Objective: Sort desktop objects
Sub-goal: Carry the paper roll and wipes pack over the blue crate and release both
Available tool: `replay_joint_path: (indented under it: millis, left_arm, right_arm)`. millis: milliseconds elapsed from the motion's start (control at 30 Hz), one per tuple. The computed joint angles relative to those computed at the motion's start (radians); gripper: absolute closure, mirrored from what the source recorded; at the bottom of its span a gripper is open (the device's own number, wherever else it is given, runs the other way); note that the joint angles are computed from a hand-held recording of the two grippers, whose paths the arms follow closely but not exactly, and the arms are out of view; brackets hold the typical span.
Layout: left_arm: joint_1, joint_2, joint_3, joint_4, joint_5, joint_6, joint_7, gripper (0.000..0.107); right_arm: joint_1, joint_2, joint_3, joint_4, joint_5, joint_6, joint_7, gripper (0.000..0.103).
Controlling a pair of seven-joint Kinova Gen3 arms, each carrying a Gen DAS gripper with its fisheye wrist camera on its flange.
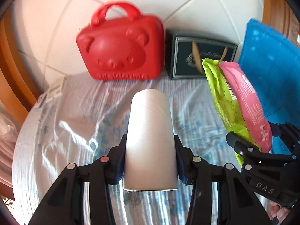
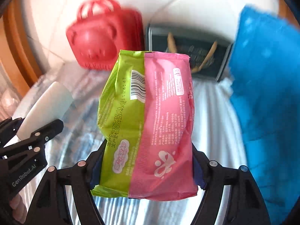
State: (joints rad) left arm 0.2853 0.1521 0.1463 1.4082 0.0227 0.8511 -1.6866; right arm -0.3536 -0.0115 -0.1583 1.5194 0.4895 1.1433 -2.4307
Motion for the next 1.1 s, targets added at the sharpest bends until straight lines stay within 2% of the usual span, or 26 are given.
replay_joint_path:
  millis: [133, 267, 500, 600, 667, 733, 867, 967, 1100]
  left_arm:
    - [-0.004, -0.113, 0.01, 0.032, 0.043, -0.014, -0.025, 0.064]
    - [0.013, -0.214, 0.023, 0.053, 0.074, -0.022, -0.04, 0.064]
    - [0.068, -0.303, 0.083, 0.01, 0.097, 0.003, 0.002, 0.064]
    - [0.182, -0.302, 0.083, -0.04, 0.039, 0.009, 0.075, 0.064]
    - [0.274, -0.282, 0.082, -0.094, -0.021, 0.03, 0.149, 0.064]
    - [0.367, -0.239, 0.091, -0.184, -0.089, 0.097, 0.23, 0.064]
    - [0.529, -0.121, 0.158, -0.369, -0.251, 0.213, 0.39, 0.064]
    - [0.665, -0.018, 0.18, -0.508, -0.373, 0.303, 0.475, 0.064]
    - [0.742, 0.122, 0.31, -0.693, -0.529, 0.45, 0.545, 0.064]
  right_arm:
    - [-0.041, -0.097, -0.087, -0.03, 0.126, 0.125, -0.098, 0.027]
    - [-0.043, -0.18, -0.188, -0.053, 0.219, 0.24, -0.159, 0.026]
    - [0.042, -0.318, -0.376, -0.127, 0.298, 0.448, -0.176, 0.026]
    - [0.088, -0.389, -0.396, -0.176, 0.295, 0.514, -0.124, 0.026]
    - [0.121, -0.432, -0.391, -0.217, 0.303, 0.562, -0.056, 0.026]
    - [0.149, -0.475, -0.363, -0.24, 0.312, 0.599, 0.02, 0.026]
    - [0.171, -0.546, -0.239, -0.257, 0.312, 0.631, 0.164, 0.025]
    - [0.163, -0.596, -0.123, -0.253, 0.292, 0.637, 0.26, 0.025]
    - [0.178, -0.633, -0.032, -0.24, 0.273, 0.627, 0.354, 0.025]
